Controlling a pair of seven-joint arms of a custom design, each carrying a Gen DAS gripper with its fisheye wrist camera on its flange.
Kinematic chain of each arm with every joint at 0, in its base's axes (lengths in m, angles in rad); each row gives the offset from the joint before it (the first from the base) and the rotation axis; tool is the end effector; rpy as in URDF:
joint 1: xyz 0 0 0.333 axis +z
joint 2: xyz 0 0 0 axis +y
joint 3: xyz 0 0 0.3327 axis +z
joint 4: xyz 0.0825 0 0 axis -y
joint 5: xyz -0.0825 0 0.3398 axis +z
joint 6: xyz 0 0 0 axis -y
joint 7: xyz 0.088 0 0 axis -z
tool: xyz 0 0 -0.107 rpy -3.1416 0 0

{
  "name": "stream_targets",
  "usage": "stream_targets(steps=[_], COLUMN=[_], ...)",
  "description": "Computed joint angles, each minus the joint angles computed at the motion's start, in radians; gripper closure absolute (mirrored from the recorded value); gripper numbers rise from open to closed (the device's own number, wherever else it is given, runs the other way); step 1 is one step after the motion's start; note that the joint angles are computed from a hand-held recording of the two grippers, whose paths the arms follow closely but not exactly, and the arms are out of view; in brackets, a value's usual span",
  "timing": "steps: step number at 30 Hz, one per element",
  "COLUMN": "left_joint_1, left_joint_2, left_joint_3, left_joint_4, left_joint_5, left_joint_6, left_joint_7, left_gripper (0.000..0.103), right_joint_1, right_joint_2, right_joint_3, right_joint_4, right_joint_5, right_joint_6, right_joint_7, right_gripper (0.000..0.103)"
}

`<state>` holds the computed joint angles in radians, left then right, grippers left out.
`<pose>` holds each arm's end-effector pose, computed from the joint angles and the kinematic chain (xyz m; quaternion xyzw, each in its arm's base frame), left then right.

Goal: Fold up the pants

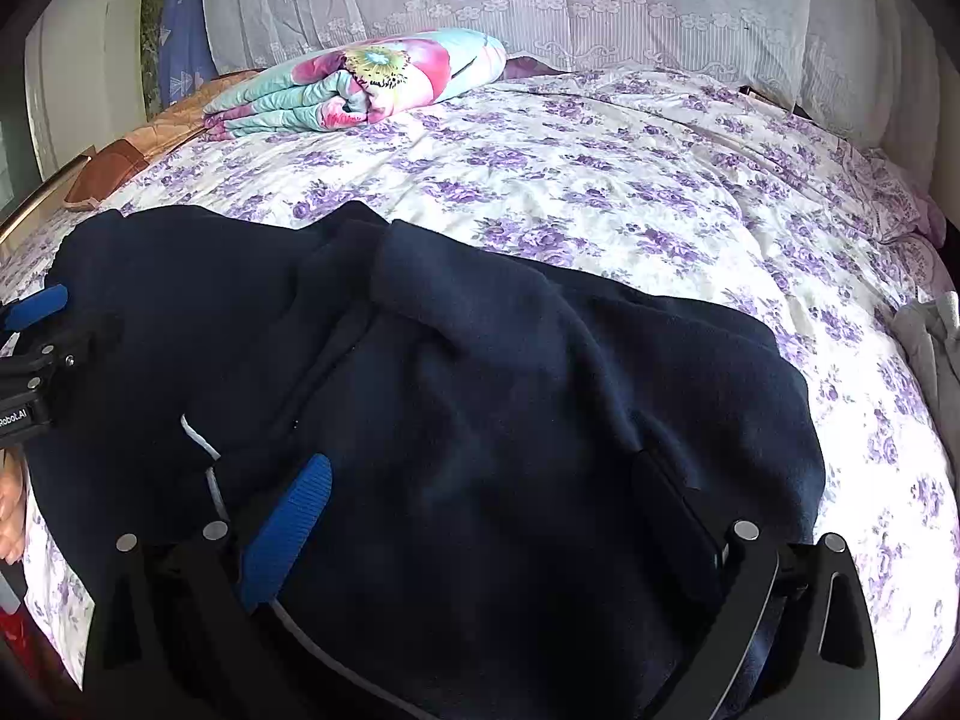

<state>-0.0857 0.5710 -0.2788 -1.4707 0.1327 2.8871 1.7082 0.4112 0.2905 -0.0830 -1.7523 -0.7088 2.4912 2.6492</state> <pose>0.6929 -0.2138 0.4943 -0.4614 0.7810 -0.3396 0.2486 0.6023 0.2149 0.4882 -0.5709 0.7447 -0.2929 0.1834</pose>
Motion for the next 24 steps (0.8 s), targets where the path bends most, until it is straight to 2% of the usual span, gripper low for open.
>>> stream_targets(steps=[5, 8, 10, 12, 14, 15, 16, 18, 19, 21, 22, 23, 24], left_joint_1=[-0.019, 0.018, 0.094, 0.221, 0.342, 0.377, 0.381, 0.423, 0.421, 0.36, 0.318, 0.299, 0.273], left_joint_2=[0.015, 0.021, 0.027, 0.044, 0.037, 0.024, 0.008, 0.005, 0.003, 0.007, 0.036, 0.079, 0.101], left_joint_3=[0.023, -0.015, -0.086, -0.204, -0.309, -0.323, -0.305, -0.308, -0.287, -0.194, -0.142, -0.125, -0.097], left_joint_4=[0.041, 0.067, 0.084, 0.104, 0.077, 0.065, 0.057, 0.078, 0.088, 0.118, 0.171, 0.236, 0.267], left_joint_5=[0.004, -0.048, -0.161, -0.35, -0.548, -0.593, -0.618, -0.695, -0.705, -0.658, -0.598, -0.566, -0.569], left_joint_6=[-0.06, -0.119, -0.183, -0.265, -0.299, -0.316, -0.327, -0.412, -0.437, -0.449, -0.496, -0.553, -0.567], left_joint_7=[-0.03, -0.014, 0.019, 0.114, 0.239, 0.233, 0.212, 0.219, 0.201, 0.111, 0.048, 0.023, 0.026], left_gripper=[0.005, 0.005, 0.005, 0.005, 0.005, 0.005, 0.005, 0.005, 0.005, 0.005, 0.005, 0.005, 0.005], right_joint_1=[-0.003, -0.005, -0.007, -0.011, -0.013, -0.012, -0.011, -0.01, -0.01, -0.01, -0.01, -0.009, -0.009], right_joint_2=[0.001, -0.003, -0.008, -0.012, -0.014, -0.014, -0.014, -0.014, -0.014, -0.015, -0.015, -0.014, -0.015], right_joint_3=[0.0, -0.002, -0.003, -0.003, -0.004, -0.004, -0.005, -0.005, -0.005, -0.006, -0.006, -0.006, -0.006], right_joint_4=[0.0, -0.007, -0.018, -0.026, -0.03, -0.03, -0.029, -0.029, -0.03, -0.032, -0.031, -0.03, -0.031], right_joint_5=[0.005, 0.008, 0.008, 0.011, 0.013, 0.013, 0.012, 0.012, 0.012, 0.011, 0.011, 0.011, 0.01], right_joint_6=[0.012, 0.028, 0.043, 0.059, 0.068, 0.068, 0.067, 0.067, 0.069, 0.072, 0.071, 0.07, 0.071], right_joint_7=[-0.004, -0.004, -0.001, -0.001, -0.001, -0.001, -0.001, 0.001, 0.001, 0.003, 0.003, 0.003, 0.004], right_gripper=[0.003, 0.003, 0.003, 0.003, 0.003, 0.003, 0.003, 0.003, 0.003, 0.003, 0.003, 0.003, 0.003])
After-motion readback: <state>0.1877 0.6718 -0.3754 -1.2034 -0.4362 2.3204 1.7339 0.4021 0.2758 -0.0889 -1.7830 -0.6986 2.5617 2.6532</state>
